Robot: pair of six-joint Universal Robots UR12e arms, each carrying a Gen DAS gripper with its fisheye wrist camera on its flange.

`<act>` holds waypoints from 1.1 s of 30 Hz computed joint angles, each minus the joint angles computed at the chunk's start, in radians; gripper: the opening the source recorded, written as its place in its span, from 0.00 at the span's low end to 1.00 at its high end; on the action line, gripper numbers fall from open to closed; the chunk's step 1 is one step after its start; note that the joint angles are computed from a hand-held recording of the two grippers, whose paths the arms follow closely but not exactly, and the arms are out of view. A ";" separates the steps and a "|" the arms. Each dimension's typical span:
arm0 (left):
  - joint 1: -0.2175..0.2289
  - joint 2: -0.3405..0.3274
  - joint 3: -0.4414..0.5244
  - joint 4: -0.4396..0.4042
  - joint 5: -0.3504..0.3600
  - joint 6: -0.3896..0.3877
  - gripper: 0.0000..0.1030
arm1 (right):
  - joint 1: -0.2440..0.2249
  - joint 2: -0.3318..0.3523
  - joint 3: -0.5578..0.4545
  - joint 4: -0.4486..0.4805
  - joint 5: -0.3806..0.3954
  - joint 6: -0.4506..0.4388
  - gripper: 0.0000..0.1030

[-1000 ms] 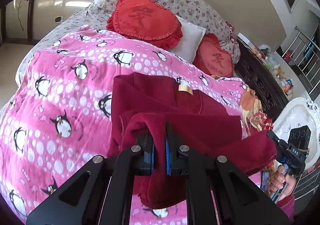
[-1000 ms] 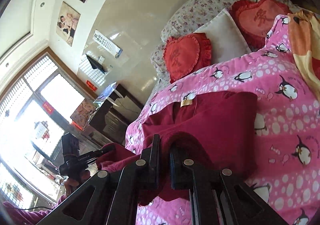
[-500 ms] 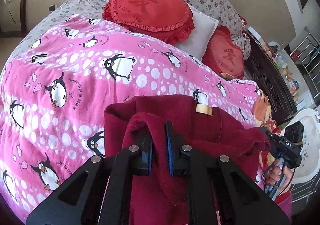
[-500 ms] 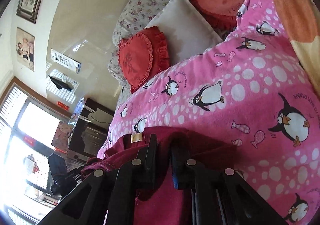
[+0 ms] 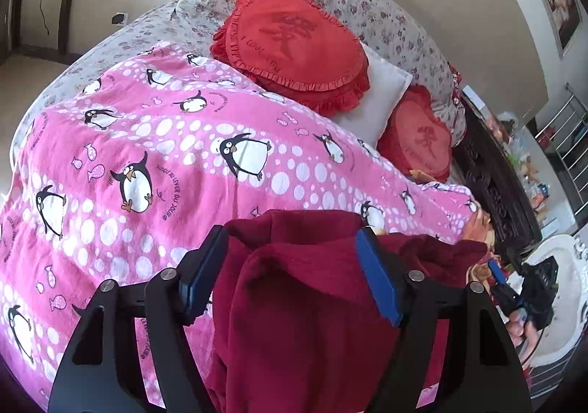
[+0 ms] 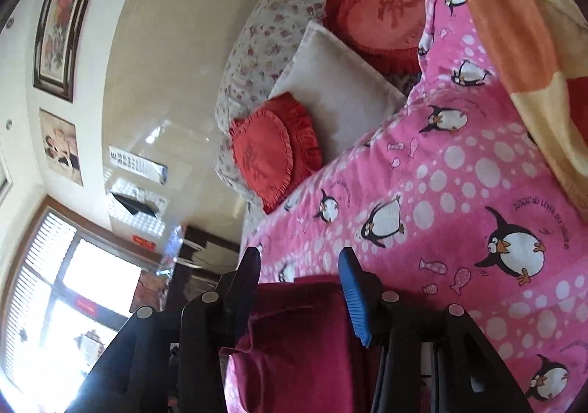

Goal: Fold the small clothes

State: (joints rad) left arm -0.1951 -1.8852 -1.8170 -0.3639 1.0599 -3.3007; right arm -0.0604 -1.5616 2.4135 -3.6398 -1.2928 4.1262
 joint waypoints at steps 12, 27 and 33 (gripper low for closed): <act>-0.095 -0.043 0.025 0.007 0.168 0.125 0.71 | 0.212 0.074 -0.171 0.349 -0.219 -0.427 0.41; -0.068 -0.061 0.013 0.017 0.171 0.101 0.71 | 0.142 0.100 -0.167 0.396 -0.220 -0.318 0.41; -0.016 0.056 -0.134 0.029 0.092 0.215 0.71 | 0.223 -0.058 -0.022 0.370 -0.268 -0.320 0.43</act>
